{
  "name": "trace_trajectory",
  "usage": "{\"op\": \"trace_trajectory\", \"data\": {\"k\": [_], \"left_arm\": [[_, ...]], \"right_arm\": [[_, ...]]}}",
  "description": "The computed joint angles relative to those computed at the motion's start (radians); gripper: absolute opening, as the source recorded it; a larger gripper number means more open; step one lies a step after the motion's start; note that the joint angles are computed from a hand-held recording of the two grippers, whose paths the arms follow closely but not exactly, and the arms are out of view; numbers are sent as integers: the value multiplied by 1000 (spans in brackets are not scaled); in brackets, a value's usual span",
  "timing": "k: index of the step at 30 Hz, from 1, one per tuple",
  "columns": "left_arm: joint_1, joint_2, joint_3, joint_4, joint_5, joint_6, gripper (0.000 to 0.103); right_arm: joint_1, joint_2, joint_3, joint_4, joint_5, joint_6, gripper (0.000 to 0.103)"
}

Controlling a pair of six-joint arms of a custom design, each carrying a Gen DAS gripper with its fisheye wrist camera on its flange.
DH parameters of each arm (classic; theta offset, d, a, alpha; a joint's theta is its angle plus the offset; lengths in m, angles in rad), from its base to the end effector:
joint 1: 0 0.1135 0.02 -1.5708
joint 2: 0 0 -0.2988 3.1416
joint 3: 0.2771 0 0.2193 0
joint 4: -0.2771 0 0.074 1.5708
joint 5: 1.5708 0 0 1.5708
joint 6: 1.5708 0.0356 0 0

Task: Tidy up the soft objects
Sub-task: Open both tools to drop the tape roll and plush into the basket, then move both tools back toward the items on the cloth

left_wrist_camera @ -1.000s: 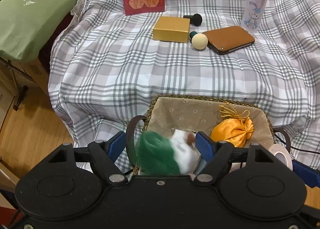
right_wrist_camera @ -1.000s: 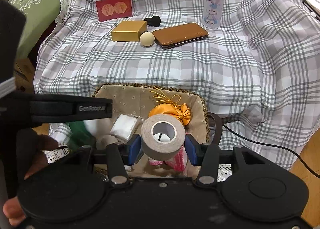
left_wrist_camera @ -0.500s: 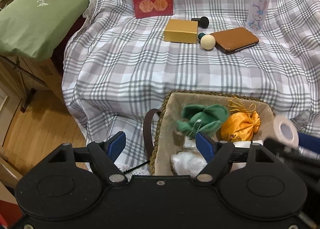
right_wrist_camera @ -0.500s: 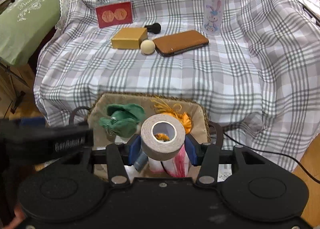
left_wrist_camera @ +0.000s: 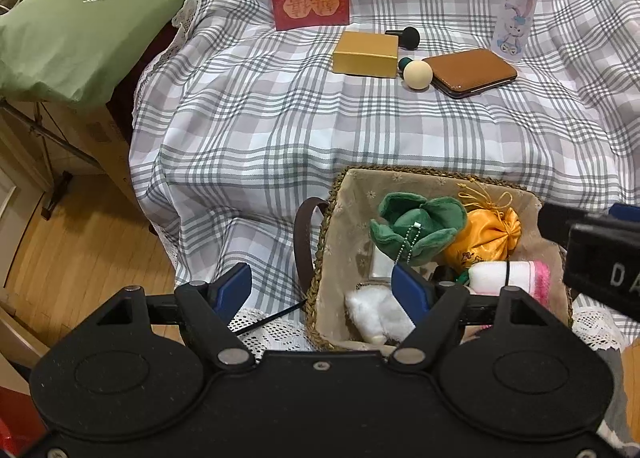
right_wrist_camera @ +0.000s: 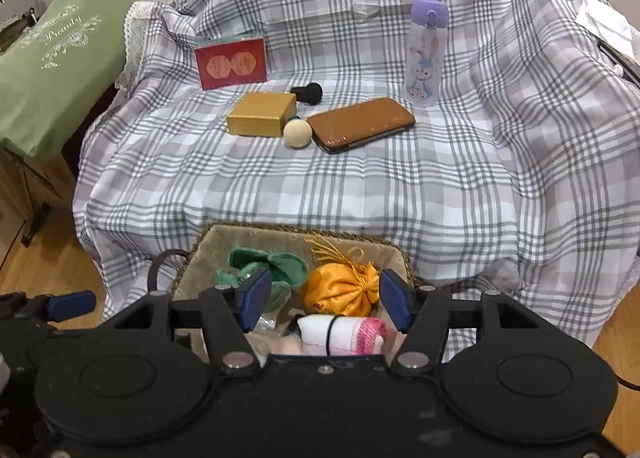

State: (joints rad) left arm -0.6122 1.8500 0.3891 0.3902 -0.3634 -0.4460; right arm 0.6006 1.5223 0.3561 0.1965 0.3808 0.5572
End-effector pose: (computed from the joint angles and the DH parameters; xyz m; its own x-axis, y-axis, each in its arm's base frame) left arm 0.2009 -0.1256 0.1035 -0.8194 0.0828 -0.5672 0.0490 0.9960 0.0746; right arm 0.1760 0.1045 0.1534 -0.7632 0.0723 -0.6421 0.0617 0.9973 0.0389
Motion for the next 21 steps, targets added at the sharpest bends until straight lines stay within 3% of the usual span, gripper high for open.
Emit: {"op": "trace_trajectory", "data": {"k": [21], "left_arm": [[-17, 24, 17, -40, 24, -13, 74]], "right_arm": [[-41, 73, -15, -20, -48, 29, 58]]}}
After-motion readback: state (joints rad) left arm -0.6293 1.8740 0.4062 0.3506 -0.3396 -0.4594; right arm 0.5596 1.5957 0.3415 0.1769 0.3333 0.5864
